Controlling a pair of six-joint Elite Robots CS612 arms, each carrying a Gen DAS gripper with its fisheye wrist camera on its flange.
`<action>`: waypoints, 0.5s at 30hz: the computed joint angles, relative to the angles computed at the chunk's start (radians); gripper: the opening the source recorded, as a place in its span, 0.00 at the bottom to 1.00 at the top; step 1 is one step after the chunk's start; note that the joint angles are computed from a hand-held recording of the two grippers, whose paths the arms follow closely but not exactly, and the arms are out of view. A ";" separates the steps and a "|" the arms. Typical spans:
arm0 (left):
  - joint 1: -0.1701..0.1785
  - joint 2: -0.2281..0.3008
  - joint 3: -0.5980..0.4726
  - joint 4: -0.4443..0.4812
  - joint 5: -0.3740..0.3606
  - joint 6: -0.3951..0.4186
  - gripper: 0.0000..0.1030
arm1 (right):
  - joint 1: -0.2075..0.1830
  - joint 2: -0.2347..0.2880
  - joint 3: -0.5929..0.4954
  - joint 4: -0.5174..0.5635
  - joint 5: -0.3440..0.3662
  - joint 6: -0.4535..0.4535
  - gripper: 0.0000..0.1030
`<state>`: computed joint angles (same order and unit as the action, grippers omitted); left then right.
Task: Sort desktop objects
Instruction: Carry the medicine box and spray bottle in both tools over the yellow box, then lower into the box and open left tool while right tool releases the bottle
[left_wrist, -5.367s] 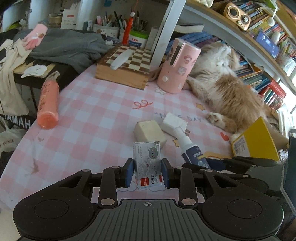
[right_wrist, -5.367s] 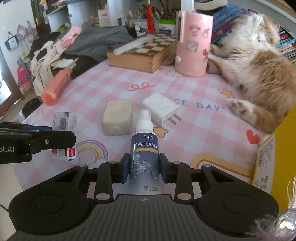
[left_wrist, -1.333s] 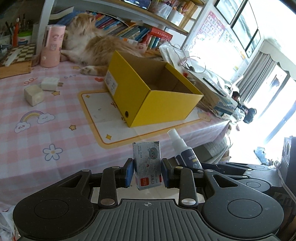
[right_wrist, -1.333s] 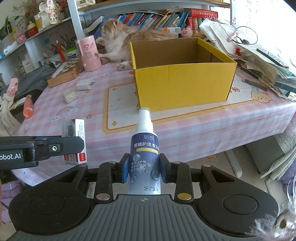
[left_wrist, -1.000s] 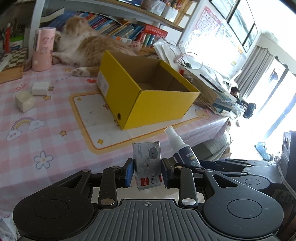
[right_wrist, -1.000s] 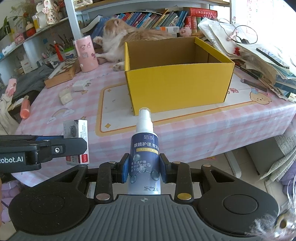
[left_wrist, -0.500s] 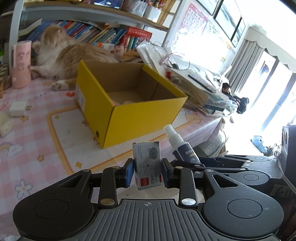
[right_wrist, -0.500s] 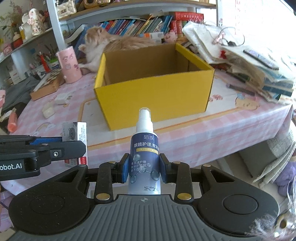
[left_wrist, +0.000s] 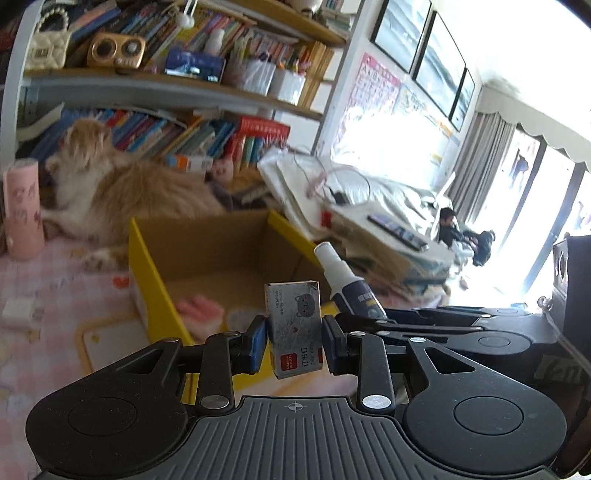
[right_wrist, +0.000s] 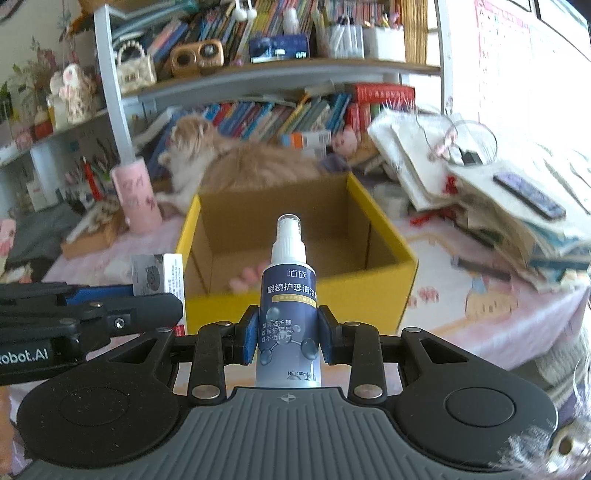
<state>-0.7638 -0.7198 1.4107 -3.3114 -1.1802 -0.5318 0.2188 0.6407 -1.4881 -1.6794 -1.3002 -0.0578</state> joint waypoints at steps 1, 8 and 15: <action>0.003 0.007 -0.016 0.004 0.008 0.006 0.29 | -0.004 -0.009 0.016 -0.019 0.009 -0.002 0.29; 0.017 0.048 -0.110 0.048 0.071 0.027 0.29 | -0.024 -0.063 0.135 -0.136 0.069 -0.021 0.29; 0.031 0.082 -0.187 0.159 0.114 0.002 0.29 | -0.038 -0.107 0.241 -0.172 0.114 -0.045 0.29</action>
<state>-0.7327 -0.6376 1.2238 -3.1524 -1.0664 -0.5300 0.1812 0.5341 -1.2468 -1.8517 -1.1861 -0.1030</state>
